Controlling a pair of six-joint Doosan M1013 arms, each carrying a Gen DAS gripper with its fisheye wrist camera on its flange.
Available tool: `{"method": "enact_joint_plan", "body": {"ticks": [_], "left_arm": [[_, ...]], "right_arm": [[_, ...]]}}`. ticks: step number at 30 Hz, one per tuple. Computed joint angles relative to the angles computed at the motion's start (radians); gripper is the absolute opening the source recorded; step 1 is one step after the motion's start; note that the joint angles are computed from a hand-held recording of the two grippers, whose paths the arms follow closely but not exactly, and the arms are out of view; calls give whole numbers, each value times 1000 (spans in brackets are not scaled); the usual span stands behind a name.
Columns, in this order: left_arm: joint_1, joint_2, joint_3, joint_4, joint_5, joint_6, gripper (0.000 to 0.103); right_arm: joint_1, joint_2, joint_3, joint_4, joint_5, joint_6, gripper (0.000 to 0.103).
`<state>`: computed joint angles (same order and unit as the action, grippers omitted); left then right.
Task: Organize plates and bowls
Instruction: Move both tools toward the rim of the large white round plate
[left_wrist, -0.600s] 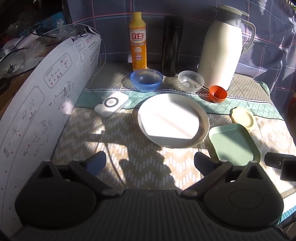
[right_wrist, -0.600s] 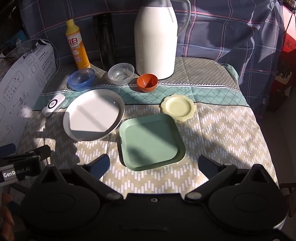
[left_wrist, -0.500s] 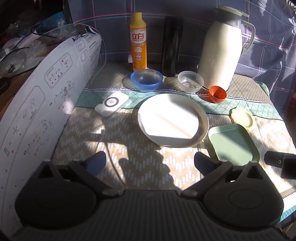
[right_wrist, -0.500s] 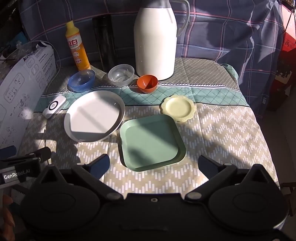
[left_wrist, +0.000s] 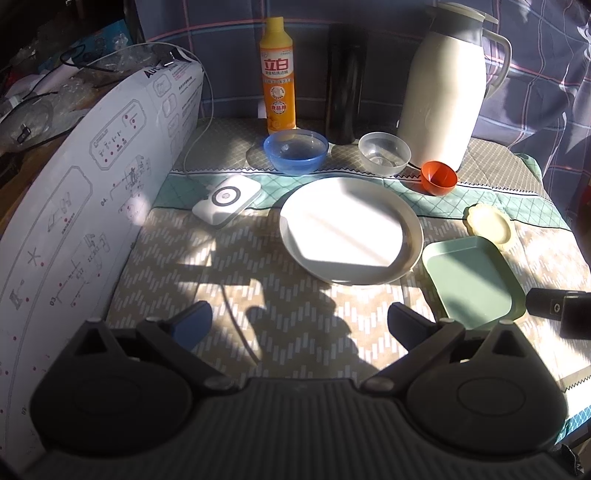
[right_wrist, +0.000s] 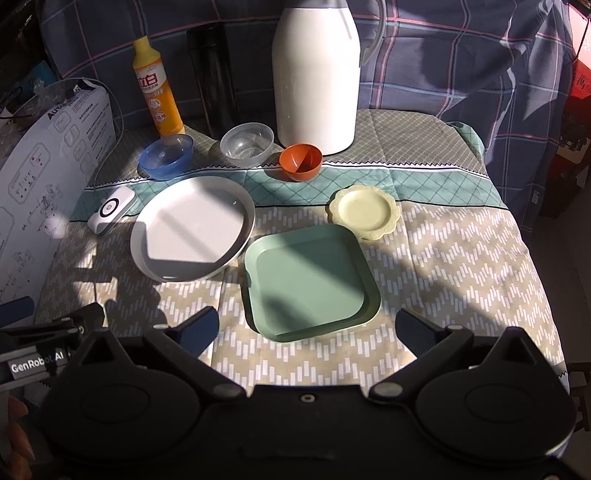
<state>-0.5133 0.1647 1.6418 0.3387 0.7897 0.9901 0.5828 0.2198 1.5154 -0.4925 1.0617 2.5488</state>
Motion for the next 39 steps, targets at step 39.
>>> {"method": "enact_joint_plan", "body": {"ticks": [39], "left_arm": [[98,135,-61,-65,-92,104,103]], "right_arm": [[-112,119,-61,137,-217,-262,103]]}}
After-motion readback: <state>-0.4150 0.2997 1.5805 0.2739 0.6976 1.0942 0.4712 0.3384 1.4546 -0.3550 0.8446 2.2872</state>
